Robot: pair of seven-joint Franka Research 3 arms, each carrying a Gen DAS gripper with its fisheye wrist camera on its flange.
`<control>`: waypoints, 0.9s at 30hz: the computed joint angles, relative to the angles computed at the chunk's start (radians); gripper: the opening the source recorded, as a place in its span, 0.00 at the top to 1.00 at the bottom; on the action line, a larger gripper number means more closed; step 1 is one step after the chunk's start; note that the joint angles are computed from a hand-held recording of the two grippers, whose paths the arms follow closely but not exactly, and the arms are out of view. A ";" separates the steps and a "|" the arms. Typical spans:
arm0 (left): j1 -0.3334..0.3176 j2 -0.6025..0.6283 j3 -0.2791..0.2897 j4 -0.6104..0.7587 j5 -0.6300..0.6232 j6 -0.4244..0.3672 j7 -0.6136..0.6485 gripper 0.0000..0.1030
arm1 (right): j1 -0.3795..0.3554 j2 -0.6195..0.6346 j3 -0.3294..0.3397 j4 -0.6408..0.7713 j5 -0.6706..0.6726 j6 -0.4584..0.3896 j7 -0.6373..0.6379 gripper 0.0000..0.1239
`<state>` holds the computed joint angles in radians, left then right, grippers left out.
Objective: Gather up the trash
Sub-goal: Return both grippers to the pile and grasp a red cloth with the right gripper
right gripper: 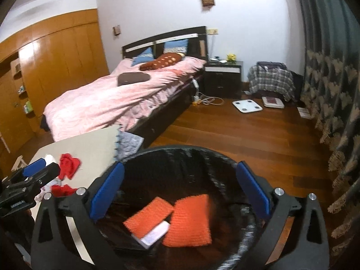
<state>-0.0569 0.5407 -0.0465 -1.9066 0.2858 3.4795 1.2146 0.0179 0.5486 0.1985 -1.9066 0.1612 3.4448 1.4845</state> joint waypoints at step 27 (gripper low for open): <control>-0.056 -0.108 0.258 -0.306 -0.640 0.165 0.414 0.06 | 0.128 0.253 0.241 0.354 -0.044 -0.258 -0.203 0.21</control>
<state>-0.1127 0.4323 0.2117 -2.2125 -0.3542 3.6442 1.6288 0.1460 0.8018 0.4398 -1.5527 0.1171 3.1869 1.2817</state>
